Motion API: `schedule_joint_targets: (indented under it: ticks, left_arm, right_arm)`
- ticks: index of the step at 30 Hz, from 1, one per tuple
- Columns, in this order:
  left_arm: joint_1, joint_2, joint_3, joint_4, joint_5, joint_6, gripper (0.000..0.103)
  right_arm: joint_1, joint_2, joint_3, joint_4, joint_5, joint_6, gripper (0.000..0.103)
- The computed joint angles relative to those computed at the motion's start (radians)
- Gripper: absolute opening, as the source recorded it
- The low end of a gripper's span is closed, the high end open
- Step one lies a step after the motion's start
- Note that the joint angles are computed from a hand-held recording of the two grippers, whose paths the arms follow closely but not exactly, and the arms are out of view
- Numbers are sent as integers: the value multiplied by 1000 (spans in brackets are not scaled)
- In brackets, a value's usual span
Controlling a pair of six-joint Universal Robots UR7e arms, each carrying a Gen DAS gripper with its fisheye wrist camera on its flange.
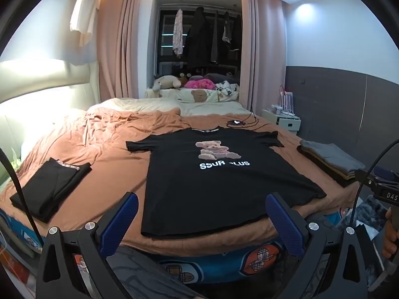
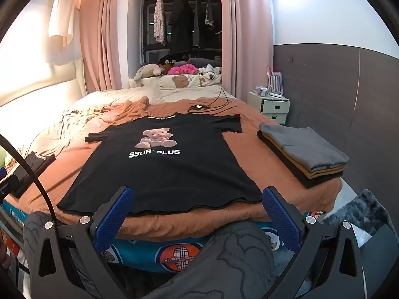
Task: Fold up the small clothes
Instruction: 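Move both tools toward the black teddy-bear T-shirt on the bed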
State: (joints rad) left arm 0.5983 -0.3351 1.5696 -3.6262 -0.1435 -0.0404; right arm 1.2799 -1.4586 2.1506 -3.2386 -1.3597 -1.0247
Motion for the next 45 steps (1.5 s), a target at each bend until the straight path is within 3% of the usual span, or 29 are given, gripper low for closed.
schedule_joint_targets:
  ticks: [4, 19, 45]
  left_arm:
    - [0, -3, 0, 42, -19, -50, 103]
    - [-16, 7, -5, 6, -52, -6, 103]
    - [-26, -2, 19, 67, -51, -89, 103]
  right_arm:
    - [4, 1, -2, -9, 4, 11, 103]
    - [-16, -16, 6, -10, 32, 10, 103]
    - [-28, -15, 19, -33, 35, -5, 103]
